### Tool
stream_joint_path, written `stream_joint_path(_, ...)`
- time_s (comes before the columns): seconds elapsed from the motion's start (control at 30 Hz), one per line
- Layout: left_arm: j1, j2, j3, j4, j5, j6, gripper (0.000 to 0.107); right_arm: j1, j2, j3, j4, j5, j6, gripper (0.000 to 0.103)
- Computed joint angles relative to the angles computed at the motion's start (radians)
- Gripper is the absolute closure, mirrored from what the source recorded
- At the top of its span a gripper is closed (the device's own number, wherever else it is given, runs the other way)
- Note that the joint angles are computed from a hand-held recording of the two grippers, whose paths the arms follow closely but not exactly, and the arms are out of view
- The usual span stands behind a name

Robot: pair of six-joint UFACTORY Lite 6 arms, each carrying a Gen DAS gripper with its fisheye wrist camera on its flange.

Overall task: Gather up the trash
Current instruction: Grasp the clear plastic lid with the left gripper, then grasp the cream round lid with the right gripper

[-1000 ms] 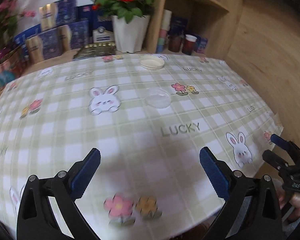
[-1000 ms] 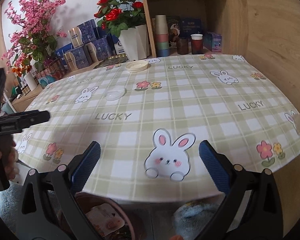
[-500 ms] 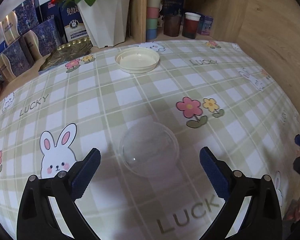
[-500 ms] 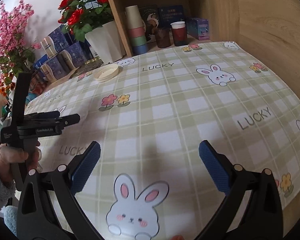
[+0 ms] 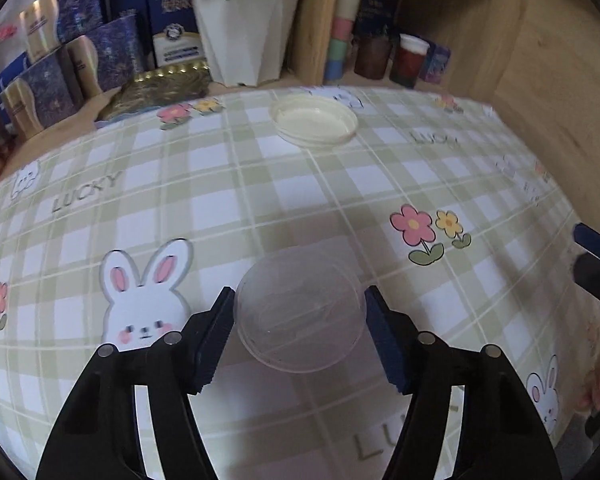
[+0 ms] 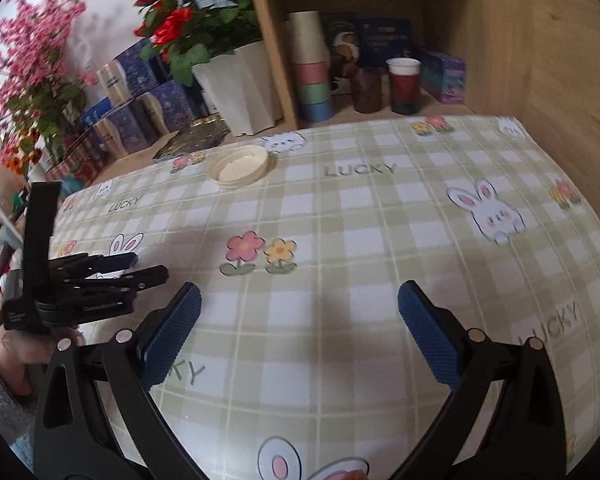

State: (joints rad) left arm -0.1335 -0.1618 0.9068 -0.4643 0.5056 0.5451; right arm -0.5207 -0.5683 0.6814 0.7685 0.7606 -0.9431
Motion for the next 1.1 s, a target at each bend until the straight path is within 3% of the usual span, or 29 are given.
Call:
stream_joint_path(0.17,0.255,-0.153,-0.065,-0.222,0.120,0.296,0.043,0.224,0.194,0.125,-0.054,-0.183,0.074,0.006)
stream_joint_path(0.23,0.383,-0.194,-0.101,-0.296,0.182,0.397,0.043,0.358,0.332,0.211,-0.178,-0.286,0.207,0.006)
stream_joint_path(0.43,0.832,-0.204,-0.142,-0.446,0.410,0.640,0.043,0.539,0.755,0.563,-0.384,-0.354,0.516,0.006)
stream_joint_path(0.57,1.046,-0.181,-0.111,-0.476,0.521,0.743,0.043,0.590,1.027,0.844,-0.559,-0.310,0.798,0.006)
stream_joint_path(0.67,1.194,-0.163,-0.081,-0.480,0.596,0.813,0.043,0.635,1.219,1.089,-0.732,-0.220,0.994,0.006)
stream_joint_path(0.83,1.326,-0.115,-0.050,-0.473,0.661,0.876,0.043,0.663,1.426,1.399,-0.841,-0.067,1.096,0.005)
stream_joint_path(0.97,1.375,-0.113,-0.059,-0.462,0.681,0.911,0.043,0.662,1.470,1.466,-0.861,-0.049,1.129,0.005)
stream_joint_path(1.1,1.405,-0.129,-0.077,-0.454,0.712,0.930,0.043,0.654,1.444,1.427,-0.835,-0.067,1.085,0.007)
